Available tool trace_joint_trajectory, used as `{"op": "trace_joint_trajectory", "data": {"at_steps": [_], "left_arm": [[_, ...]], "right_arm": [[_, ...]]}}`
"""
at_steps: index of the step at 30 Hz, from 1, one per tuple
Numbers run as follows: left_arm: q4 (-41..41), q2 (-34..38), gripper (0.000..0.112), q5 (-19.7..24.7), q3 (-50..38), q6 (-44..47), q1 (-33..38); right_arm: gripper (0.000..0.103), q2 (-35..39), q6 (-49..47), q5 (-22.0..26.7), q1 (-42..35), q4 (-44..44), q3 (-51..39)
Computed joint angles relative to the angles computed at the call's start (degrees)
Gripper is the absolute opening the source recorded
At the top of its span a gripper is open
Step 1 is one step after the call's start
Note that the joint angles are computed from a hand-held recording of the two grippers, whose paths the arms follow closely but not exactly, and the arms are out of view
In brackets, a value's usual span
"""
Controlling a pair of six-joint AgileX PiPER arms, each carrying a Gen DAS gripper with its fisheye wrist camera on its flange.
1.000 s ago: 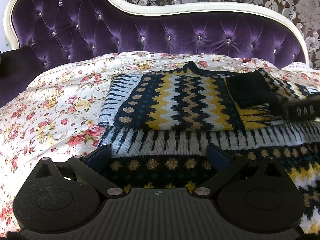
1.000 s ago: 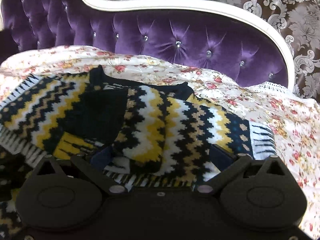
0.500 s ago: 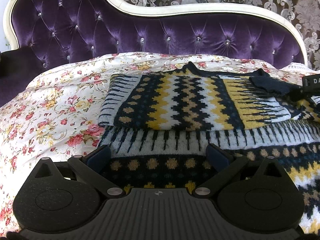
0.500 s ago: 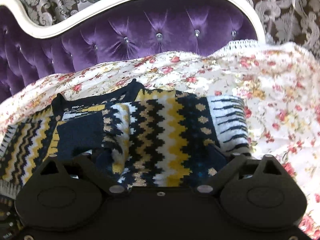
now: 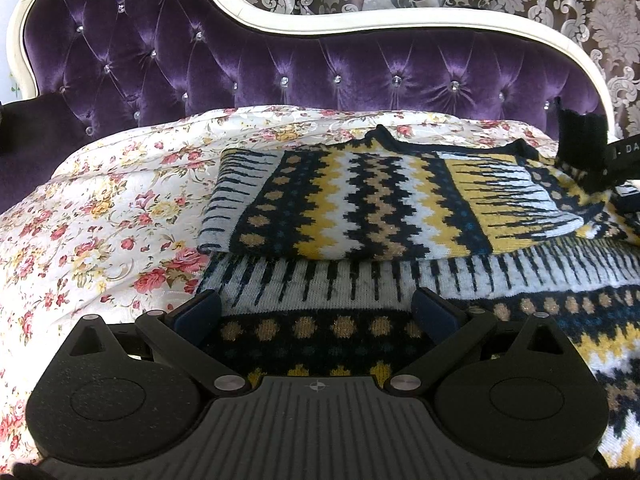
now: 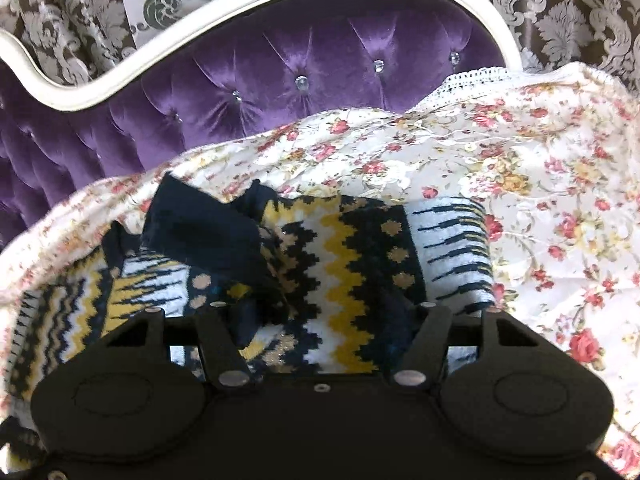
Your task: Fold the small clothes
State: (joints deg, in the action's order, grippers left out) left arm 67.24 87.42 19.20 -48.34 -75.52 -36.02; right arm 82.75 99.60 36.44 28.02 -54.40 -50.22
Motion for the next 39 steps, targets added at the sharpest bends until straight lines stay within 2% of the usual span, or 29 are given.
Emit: {"op": "trace_joint_trajectory", "data": {"at_steps": [5,8,9,11,12,15,18,23,25,27,29,30,33,36,38,39], "left_arm": [[0.29,0.01,0.103,-0.01,0.05,-0.34,-0.02],[0.21,-0.02,0.103,-0.05,0.07,-0.25,-0.01],[0.21,-0.02,0.103,-0.05,0.07,-0.25,-0.01],[0.27,-0.03,0.103,0.00,0.07,-0.29,-0.04],[0.25,-0.04,0.103,-0.04,0.09,-0.29,-0.01],[0.19,-0.04,0.103,-0.01,0.09,-0.22,-0.04],[0.30,-0.07,0.103,-0.01,0.11,-0.36,-0.06],[0.37,-0.08,0.103,0.03,0.09,-0.45,-0.09],[-0.20,-0.05,0.103,0.10,-0.07,0.16,-0.11],[-1.15,-0.12,0.103,0.09,-0.24,1.08,-0.05],[-1.43,-0.09,0.103,0.04,-0.37,1.42,-0.02],[-1.32,-0.13,0.103,0.11,-0.31,1.26,-0.05],[-2.61,0.01,0.103,0.23,-0.71,2.60,-0.02],[-2.76,-0.04,0.103,-0.05,-0.60,2.89,0.15],[-4.81,0.11,0.103,0.20,-1.15,5.12,0.16],[-6.08,0.19,0.103,0.18,-1.46,6.43,0.25]], "right_arm": [[0.061,-2.86,6.45,-5.10,-2.31,-4.24,3.84],[0.054,-3.67,8.26,-6.98,-3.61,-4.80,5.17],[0.049,-3.77,7.98,-7.54,-3.93,-4.75,5.41],[0.032,-3.87,7.35,-7.73,-4.01,-4.54,5.70],[0.017,-3.80,6.35,-7.32,-3.88,-3.80,5.51],[0.012,-3.24,0.62,-4.54,-2.53,-0.95,3.73],[0.012,-4.18,-4.59,-1.15,0.06,-0.11,1.76],[0.011,-11.53,2.37,5.45,6.11,-7.74,3.57],[0.011,-12.63,4.61,7.76,6.91,-7.89,4.59],[0.011,-11.75,2.60,7.12,5.97,-5.69,5.67],[0.013,-11.13,2.11,2.84,3.89,-4.40,8.32],[0.016,-10.41,3.18,1.86,3.64,-4.66,9.41],[0.019,-9.51,10.80,1.14,5.35,-9.85,13.46],[0.018,-10.21,17.82,2.86,8.19,-15.99,16.52],[0.020,-10.08,15.87,4.98,9.53,-15.38,16.06],[0.027,-9.58,12.86,6.02,9.75,-14.03,14.95]]}}
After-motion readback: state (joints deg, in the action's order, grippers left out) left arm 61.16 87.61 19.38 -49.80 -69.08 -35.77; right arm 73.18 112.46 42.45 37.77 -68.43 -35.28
